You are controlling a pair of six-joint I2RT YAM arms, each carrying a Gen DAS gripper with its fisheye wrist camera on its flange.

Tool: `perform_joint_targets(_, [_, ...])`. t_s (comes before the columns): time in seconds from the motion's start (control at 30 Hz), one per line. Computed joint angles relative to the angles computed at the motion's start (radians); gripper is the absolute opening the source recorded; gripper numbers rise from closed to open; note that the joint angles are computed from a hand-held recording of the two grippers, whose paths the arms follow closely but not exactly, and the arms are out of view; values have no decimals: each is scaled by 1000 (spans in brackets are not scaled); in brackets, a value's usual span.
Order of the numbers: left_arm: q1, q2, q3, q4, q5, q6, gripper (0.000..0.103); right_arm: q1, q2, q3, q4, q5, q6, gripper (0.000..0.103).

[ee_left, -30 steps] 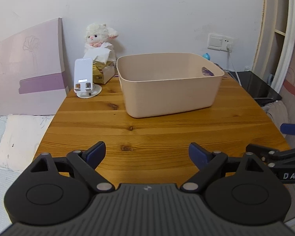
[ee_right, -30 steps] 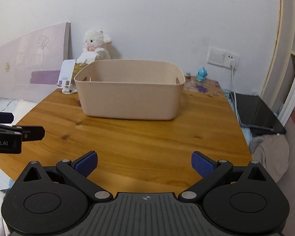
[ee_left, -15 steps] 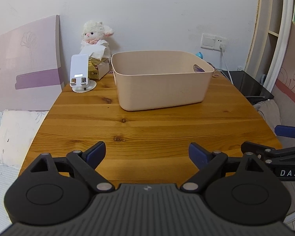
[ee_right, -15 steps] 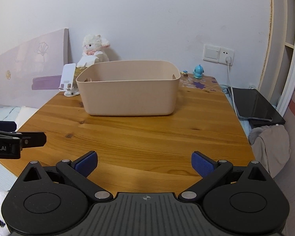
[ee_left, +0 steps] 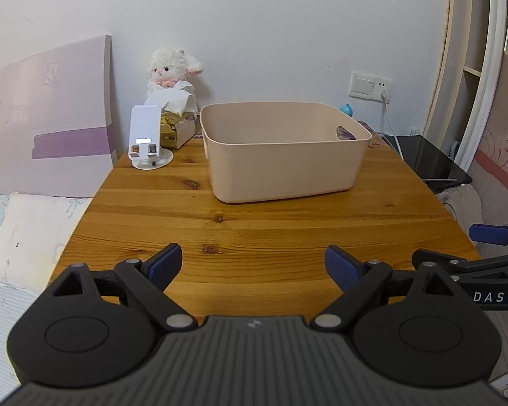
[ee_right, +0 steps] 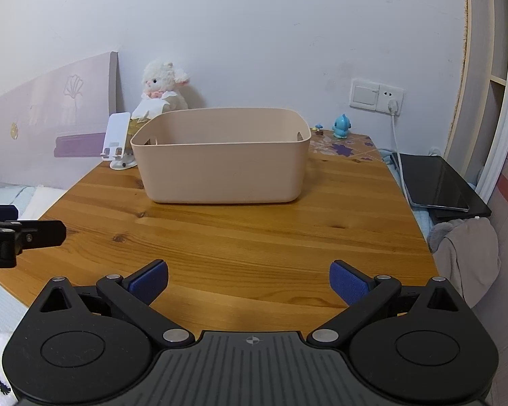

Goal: Organize objects

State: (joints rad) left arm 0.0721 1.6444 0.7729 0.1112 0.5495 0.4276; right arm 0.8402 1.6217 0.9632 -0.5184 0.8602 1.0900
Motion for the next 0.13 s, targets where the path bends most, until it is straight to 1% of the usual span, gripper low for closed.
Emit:
perform_joint_targets(0.07, [3, -1, -3, 8, -2, 3, 92, -2, 3, 2, 5, 0, -5, 103])
perform_joint_targets(0.13, [6, 3, -2, 14, 3, 3, 97, -6, 4, 1, 17, -4, -14, 103])
